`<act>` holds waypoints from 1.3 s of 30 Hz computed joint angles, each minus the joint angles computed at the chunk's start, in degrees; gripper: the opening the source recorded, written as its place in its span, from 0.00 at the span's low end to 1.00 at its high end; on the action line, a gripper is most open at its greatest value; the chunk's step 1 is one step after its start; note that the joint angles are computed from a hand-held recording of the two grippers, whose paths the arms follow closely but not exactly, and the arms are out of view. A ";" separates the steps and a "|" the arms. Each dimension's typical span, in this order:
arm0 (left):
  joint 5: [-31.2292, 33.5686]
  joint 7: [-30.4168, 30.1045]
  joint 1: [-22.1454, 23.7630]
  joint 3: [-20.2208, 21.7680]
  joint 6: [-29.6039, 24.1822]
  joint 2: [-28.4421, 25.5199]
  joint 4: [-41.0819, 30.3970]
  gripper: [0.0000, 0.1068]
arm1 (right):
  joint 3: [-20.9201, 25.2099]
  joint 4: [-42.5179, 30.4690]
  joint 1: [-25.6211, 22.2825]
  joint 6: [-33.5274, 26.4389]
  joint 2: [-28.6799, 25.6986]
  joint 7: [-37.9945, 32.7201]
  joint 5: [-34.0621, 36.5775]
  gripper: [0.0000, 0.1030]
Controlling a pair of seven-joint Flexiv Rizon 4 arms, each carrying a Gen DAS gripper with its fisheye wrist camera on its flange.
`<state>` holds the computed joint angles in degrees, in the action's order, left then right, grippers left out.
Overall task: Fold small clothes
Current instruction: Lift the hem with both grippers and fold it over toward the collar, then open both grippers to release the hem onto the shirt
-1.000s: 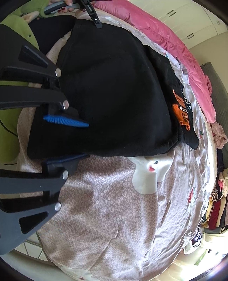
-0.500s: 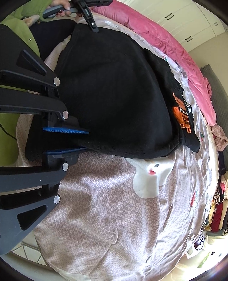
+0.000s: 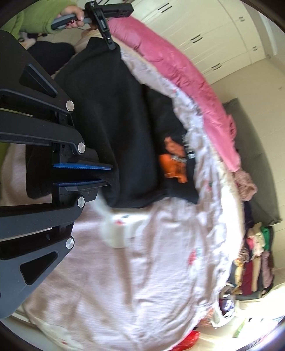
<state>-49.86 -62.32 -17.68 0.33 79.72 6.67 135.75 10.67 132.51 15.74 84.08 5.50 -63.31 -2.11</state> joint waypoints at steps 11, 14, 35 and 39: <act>0.52 0.00 5.24 -1.77 -0.48 -8.47 -12.16 0.03 | -1.89 -10.69 -3.49 7.92 -9.84 0.40 -3.44 0.07; 6.26 -3.83 7.53 -2.36 -1.22 -11.73 -16.20 0.03 | -1.12 -14.72 -4.61 7.30 -13.00 -1.23 -1.95 0.07; 37.96 -24.17 9.86 -0.53 -8.32 -22.45 -29.75 0.38 | -2.73 -23.28 -4.51 1.19 -23.35 2.76 -4.99 0.34; 42.77 -25.92 8.84 0.19 -9.98 -22.34 -30.87 0.50 | -2.82 -22.13 -4.25 0.94 -22.65 3.81 -5.00 0.35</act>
